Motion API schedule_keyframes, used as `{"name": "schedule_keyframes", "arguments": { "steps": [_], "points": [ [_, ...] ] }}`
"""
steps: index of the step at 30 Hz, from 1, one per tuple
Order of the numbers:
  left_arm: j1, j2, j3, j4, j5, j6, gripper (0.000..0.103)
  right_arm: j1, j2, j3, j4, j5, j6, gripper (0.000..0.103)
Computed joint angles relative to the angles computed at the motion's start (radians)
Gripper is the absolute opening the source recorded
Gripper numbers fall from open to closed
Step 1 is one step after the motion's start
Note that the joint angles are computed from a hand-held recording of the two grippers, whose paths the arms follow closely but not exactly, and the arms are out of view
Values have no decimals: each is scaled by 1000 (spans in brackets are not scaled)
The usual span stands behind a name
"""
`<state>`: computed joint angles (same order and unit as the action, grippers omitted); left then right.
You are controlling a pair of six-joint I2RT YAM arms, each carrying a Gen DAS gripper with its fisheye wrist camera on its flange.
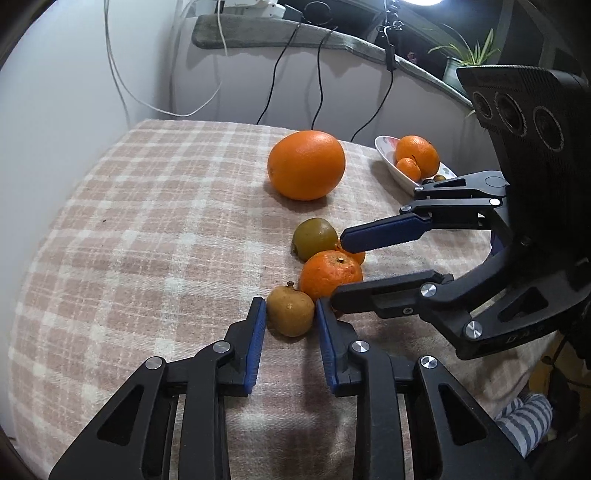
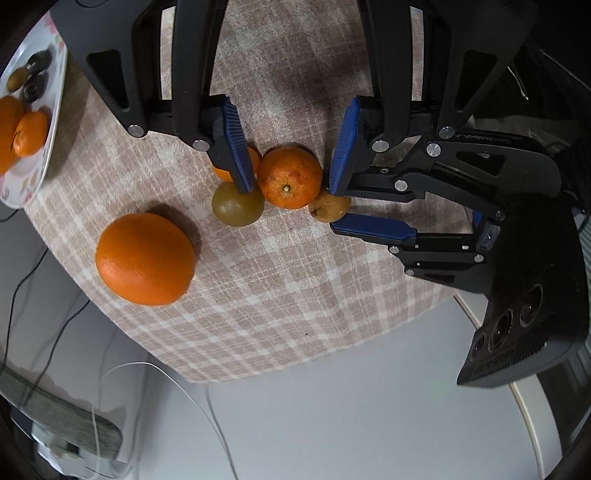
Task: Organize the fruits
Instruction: 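Grasp a brown pear-shaped fruit with the left tool while the right grasps a mandarin, then carry the brown fruit and mandarin over the plate with both tools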
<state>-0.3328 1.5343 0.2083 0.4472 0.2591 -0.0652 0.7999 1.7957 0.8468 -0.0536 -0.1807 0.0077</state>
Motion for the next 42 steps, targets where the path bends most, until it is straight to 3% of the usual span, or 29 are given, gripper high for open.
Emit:
{"name": "schedule_keyframes", "arguments": {
  "steps": [7,9,20,42],
  "points": [
    [48,-22,-21,-7,33,-3,26,40,19,19,-21,53,-44,45],
    [62,-25,-25,-8,42,-6,25,51,23,24,-24,82,-49,39],
    [73,-89,-38,-29,53,-40,25,38,-36,-28,24,61,20,38],
    [-122,-129,36,-65,-39,-128,25,-59,-341,-252,73,56,92,38]
  ]
}}
